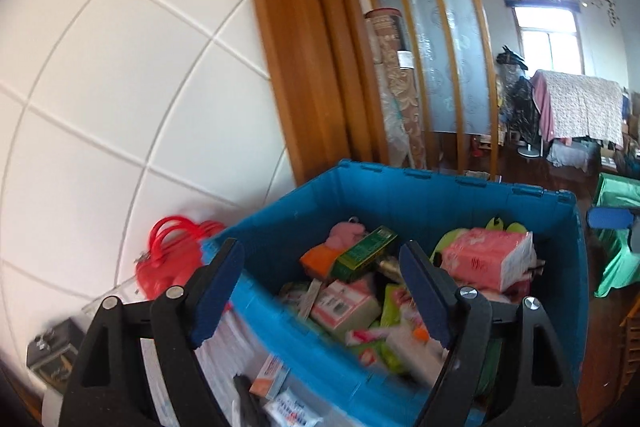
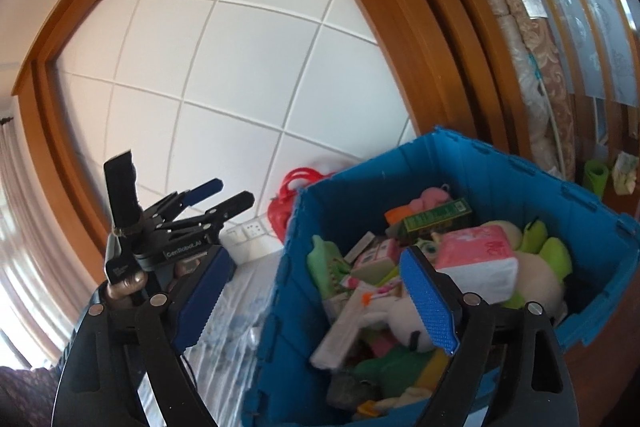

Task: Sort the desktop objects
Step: 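Move both empty tools back over the table objects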

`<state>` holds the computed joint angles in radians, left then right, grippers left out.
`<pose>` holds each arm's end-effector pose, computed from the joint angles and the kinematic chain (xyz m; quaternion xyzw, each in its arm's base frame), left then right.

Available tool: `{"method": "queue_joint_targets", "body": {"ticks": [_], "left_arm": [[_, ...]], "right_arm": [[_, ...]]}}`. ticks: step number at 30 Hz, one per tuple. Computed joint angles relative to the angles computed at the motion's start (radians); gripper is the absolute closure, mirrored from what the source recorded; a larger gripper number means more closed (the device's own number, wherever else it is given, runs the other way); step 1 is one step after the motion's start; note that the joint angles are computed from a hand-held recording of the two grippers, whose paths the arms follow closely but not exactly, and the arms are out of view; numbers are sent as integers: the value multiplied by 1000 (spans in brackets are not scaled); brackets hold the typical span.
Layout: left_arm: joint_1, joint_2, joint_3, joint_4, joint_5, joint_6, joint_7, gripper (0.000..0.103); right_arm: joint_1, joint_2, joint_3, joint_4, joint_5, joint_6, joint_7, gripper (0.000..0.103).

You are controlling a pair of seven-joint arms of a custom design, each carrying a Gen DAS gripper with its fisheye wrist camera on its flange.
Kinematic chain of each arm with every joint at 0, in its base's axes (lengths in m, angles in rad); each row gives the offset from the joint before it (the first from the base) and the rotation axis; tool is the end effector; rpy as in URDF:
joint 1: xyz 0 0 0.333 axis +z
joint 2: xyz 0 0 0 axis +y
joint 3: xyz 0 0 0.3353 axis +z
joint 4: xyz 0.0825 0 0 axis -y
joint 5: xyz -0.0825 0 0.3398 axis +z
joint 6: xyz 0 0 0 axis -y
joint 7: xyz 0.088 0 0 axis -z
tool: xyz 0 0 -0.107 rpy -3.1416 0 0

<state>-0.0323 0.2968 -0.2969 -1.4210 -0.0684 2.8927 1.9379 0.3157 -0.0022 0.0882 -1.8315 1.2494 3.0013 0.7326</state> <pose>0.6320 -0.1692 0.7075 -0.3968 0.7266 -0.4284 0.3620 0.5340 0.1538 0.6532 -0.5952 0.5419 -0.1691 0.5687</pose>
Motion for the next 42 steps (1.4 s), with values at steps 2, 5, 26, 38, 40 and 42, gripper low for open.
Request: {"method": "queue_joint_targets", "body": {"ticks": [2,5,26,38,40,42], "left_arm": [[62,-58,-38,-106,-75,54,64,23],[180,-149,-115,-260,-316,112,258,23],[167,-81,110,-704,-475,82,227,22],[56,72,208,-636,-117,105,-149,46],[105,80,157,-640,-115,119,-132,53],[108,79,164,-646,-70,130,-152,60]], "right_arm": [[19,-4,17,-6,-12,9,-3,13],[60,1,46,-13,-54,37,3,10],[329,207,-7,-179,-1153,-86,1095,10],[288,264,3,-221,-1243,-27,1115,10],[274,297,15,-203,-1219,-16,1083,11],[259,341,29,-181,-1183,11,1047,11]]}}
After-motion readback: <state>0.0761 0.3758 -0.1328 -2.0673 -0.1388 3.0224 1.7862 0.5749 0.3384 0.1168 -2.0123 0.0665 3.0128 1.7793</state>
